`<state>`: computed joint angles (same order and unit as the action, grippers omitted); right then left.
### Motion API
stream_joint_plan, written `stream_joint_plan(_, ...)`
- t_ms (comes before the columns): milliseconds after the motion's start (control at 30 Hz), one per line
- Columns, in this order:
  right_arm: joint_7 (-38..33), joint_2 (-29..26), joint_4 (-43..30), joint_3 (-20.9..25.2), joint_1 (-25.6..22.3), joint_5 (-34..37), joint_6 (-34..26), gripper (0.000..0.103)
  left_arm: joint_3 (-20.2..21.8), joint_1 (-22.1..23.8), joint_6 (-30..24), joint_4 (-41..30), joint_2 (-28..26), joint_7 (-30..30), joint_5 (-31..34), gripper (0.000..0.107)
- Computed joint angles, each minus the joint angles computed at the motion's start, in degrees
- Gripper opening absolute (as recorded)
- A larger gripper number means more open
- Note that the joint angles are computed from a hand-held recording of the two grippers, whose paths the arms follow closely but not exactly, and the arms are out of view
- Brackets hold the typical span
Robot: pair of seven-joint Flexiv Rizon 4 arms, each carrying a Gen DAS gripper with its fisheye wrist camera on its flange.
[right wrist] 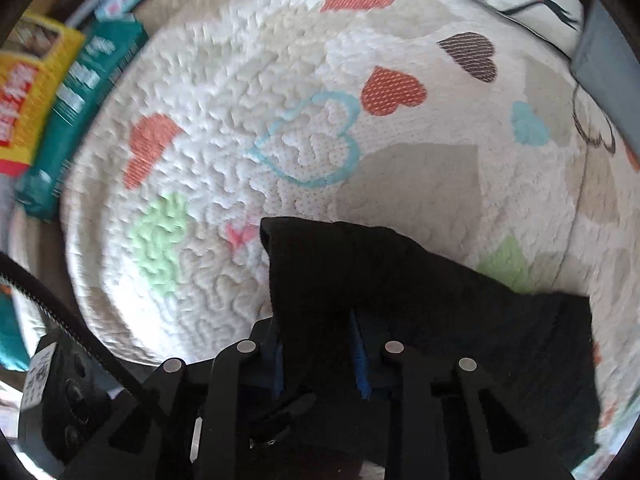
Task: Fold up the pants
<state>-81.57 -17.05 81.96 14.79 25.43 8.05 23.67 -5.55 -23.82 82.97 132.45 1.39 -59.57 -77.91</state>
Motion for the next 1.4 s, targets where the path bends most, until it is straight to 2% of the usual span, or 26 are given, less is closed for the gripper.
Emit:
stream_joint_plan(67, -1.6, 2.9, 2.7, 0.1, -2.4, 3.5, 2.0, 0.025, -0.2, 0.6, -0.7, -0.6, 0.4, -5.4, 7.5, 0.021)
stream_joint_plan(200, -2.3, 5.7, 5.1, -0.3, -5.0, 8.7, 5.4, 0.023, -1.0, 0.8, -1.9, -3.2, -0.5, -12.7, 18.0, 0.021)
stream_joint_plan(333, -5.4, 10.6, 10.6, -2.1, -9.5, 14.2, 8.0, 0.022, -2.6, 0.9, -5.1, -8.5, -4.1, -20.3, 29.1, 0.021)
stream_joint_plan(567, -9.5, 14.5, 18.7, -6.5, -16.1, 23.5, 10.1, 0.022, -4.4, 0.3, -12.3, -19.7, -12.7, -32.2, 49.9, 0.024)
stream_joint_plan(633, -9.7, 14.7, 21.2, -7.4, -17.6, 24.3, 11.8, 0.023, -4.9, 0.0, -15.3, -22.9, -14.9, -33.7, 53.5, 0.027)
stream_joint_plan(733, -6.1, 15.0, 26.6, -8.0, -18.5, 18.5, 19.0, 0.024, -4.7, -0.7, -18.3, -24.5, -15.0, -34.7, 58.2, 0.037)
stream_joint_plan(800, -6.5, 15.4, 27.9, -8.9, -19.8, 18.4, 19.0, 0.037, -5.8, -0.3, -18.5, -23.6, -14.3, -32.8, 57.0, 0.039)
stream_joint_plan(833, -7.3, 15.8, 28.1, -9.4, -20.6, 20.2, 18.9, 0.041, -7.3, 0.7, -18.6, -22.0, -13.1, -29.7, 52.6, 0.041)
stream_joint_plan(933, -6.8, 18.7, 30.5, -9.8, -21.8, 21.5, 23.5, 0.041, -7.5, 0.8, -17.5, -18.4, -10.1, -26.6, 46.6, 0.044)
stream_joint_plan(1000, -10.7, 20.5, 30.2, -10.8, -22.0, 27.7, 24.3, 0.041, -6.5, 0.2, -16.5, -16.3, -7.9, -27.6, 45.5, 0.047)
stream_joint_plan(1067, -15.9, 21.5, 28.3, -12.5, -21.6, 36.5, 20.5, 0.041, -5.5, 0.0, -15.3, -14.7, -6.7, -29.0, 44.3, 0.047)
stream_joint_plan(1100, -18.3, 21.4, 27.1, -13.3, -21.5, 40.6, 17.8, 0.042, -5.3, 0.2, -14.8, -15.1, -7.5, -29.4, 43.6, 0.047)
stream_joint_plan(1167, -22.2, 20.1, 24.3, -14.8, -21.6, 48.3, 10.9, 0.042, -4.3, -0.7, -15.0, -13.3, -5.6, -30.9, 42.3, 0.047)
stream_joint_plan(1233, -22.5, 18.1, 22.8, -14.1, -21.7, 52.4, 7.7, 0.042, -4.8, -0.3, -14.6, -12.4, -5.5, -31.3, 41.0, 0.047)
stream_joint_plan(1333, -20.4, 14.7, 22.0, -11.5, -21.0, 51.1, 10.5, 0.041, -4.3, -0.3, -15.3, -12.3, -5.7, -33.8, 44.3, 0.047)
stream_joint_plan(1400, -16.8, 13.1, 23.5, -9.7, -20.1, 45.7, 17.2, 0.039, -4.5, -0.4, -15.1, -12.1, -5.7, -33.0, 43.8, 0.047)
